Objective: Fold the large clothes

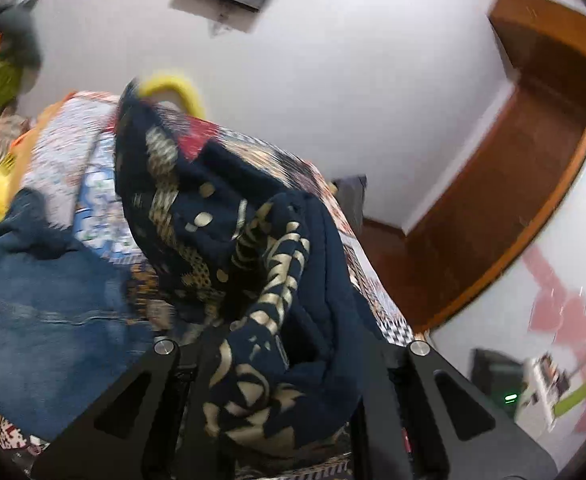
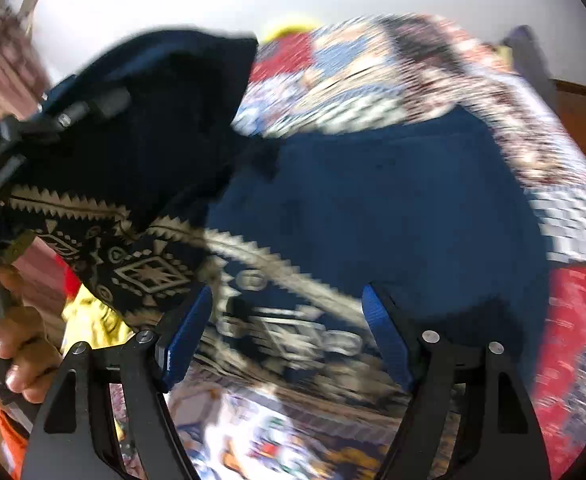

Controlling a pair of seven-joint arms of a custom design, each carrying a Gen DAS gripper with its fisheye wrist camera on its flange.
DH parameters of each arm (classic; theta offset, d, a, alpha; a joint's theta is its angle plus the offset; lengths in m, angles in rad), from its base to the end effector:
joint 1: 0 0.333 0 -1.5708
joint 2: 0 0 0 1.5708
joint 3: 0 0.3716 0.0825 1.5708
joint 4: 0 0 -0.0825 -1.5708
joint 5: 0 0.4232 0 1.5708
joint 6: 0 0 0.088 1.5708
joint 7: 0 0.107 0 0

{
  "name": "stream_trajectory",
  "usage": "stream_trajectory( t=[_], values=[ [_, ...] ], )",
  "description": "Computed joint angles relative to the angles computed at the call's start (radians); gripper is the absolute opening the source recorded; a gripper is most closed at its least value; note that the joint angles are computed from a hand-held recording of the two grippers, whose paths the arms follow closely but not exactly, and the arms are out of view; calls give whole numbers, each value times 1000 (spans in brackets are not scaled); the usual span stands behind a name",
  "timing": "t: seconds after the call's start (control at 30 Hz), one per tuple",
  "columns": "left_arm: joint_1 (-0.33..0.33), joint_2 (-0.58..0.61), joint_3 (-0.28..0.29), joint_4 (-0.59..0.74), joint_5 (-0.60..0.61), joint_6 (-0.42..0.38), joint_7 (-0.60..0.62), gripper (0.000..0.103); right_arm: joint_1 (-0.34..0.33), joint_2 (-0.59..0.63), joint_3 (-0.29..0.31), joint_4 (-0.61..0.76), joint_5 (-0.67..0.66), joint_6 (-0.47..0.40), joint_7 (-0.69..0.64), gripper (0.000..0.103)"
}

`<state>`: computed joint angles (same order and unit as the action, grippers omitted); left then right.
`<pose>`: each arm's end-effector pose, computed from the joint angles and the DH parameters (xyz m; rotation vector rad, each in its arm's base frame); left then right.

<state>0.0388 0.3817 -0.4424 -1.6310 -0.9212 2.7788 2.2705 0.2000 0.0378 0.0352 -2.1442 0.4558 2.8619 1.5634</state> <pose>0.7284 -0.2151 0.5262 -1.6299 2.1029 -1.4976 0.6114 0.1214 0.4934 -1.5897 1.8540 -0.2577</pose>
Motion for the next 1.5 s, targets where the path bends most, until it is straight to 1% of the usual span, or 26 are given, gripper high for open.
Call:
stream_trajectory(
  t=[0.03,0.07,0.17,0.27,0.33,0.4,0.5,0.6,0.67,0.7,0.73,0.8,0.87,0.9,0.97,1.03,1.07,1.1,1.13,1.2,1.23,1.3,1.33,1.4,1.43,1.5],
  values=[
    [-25,4,1,0,31,8,-2,9,-1,-25,-19,-36,-117,22,103,74],
    [-43,10,2,3,60,7,-10,9,-12,-44,-29,-59,-191,23,165,74],
    [-92,41,10,32,163,-49,-84,9,-53,-90,-42,-111,-263,-1,247,74],
    [-127,63,6,45,248,-98,-136,9,-106,-142,-37,-171,-363,-5,340,74],
    [-133,72,-9,44,278,-142,-137,9,-144,-172,-25,-201,-435,-14,392,74],
    [-150,69,-10,29,317,-162,-139,9,-174,-195,-18,-220,-483,-27,423,74],
    [-141,58,-42,-20,327,-146,-41,9,-208,-227,-9,-244,-525,-41,453,74],
    [-163,39,-40,-63,366,-153,4,9,-238,-249,5,-256,-567,-50,477,74],
    [-202,34,-10,-89,440,-151,-6,9,-251,-270,14,-265,-587,-59,494,74],
    [-230,34,15,-103,497,-131,-23,10,-252,-278,10,-269,-583,-60,489,74],
    [-236,35,20,-116,521,-113,-29,11,-254,-287,11,-273,-581,-62,489,74],
    [-218,42,5,-124,530,-94,-20,11,-259,-307,13,-280,-576,-59,487,74],
    [-196,48,-7,-99,524,-135,-28,13,-265,-321,15,-286,-570,-46,483,74],
    [-185,44,-9,-89,519,-167,-34,17,-270,-329,18,-287,-569,-42,482,74],
    [-176,36,-10,-69,510,-234,-42,32,-273,-343,22,-290,-559,-29,475,74],
    [-145,47,-25,-30,498,-296,-16,61,-264,-350,17,-288,-532,-7,454,74],
    [-146,23,-17,-43,483,-312,3,68,-258,-353,16,-287,-518,3,441,74],
    [-150,-15,-2,-82,460,-272,30,80,-253,-353,13,-288,-503,16,426,74],
    [-148,-42,1,-110,441,-241,52,86,-249,-353,14,-285,-490,28,415,74],
    [-135,-96,3,-165,385,-177,122,88,-232,-349,12,-280,-459,48,387,74],
    [-137,-112,16,-176,376,-162,129,89,-206,-343,-3,-275,-423,59,354,74],
    [-151,-116,54,-165,393,-150,99,89,-152,-322,-35,-259,-346,68,281,74],
    [-157,-118,68,-160,405,-144,78,89,-141,-307,-36,-249,-324,71,258,74],
    [-194,-75,123,-105,506,-113,-42,89,-143,-272,-21,-226,-312,73,243,74],
    [-200,-55,135,-83,545,-109,-84,89,-131,-252,-24,-211,-293,67,223,74],
    [-211,19,161,13,622,-134,-184,89,-94,-209,-48,-179,-223,54,156,74]
  ],
)
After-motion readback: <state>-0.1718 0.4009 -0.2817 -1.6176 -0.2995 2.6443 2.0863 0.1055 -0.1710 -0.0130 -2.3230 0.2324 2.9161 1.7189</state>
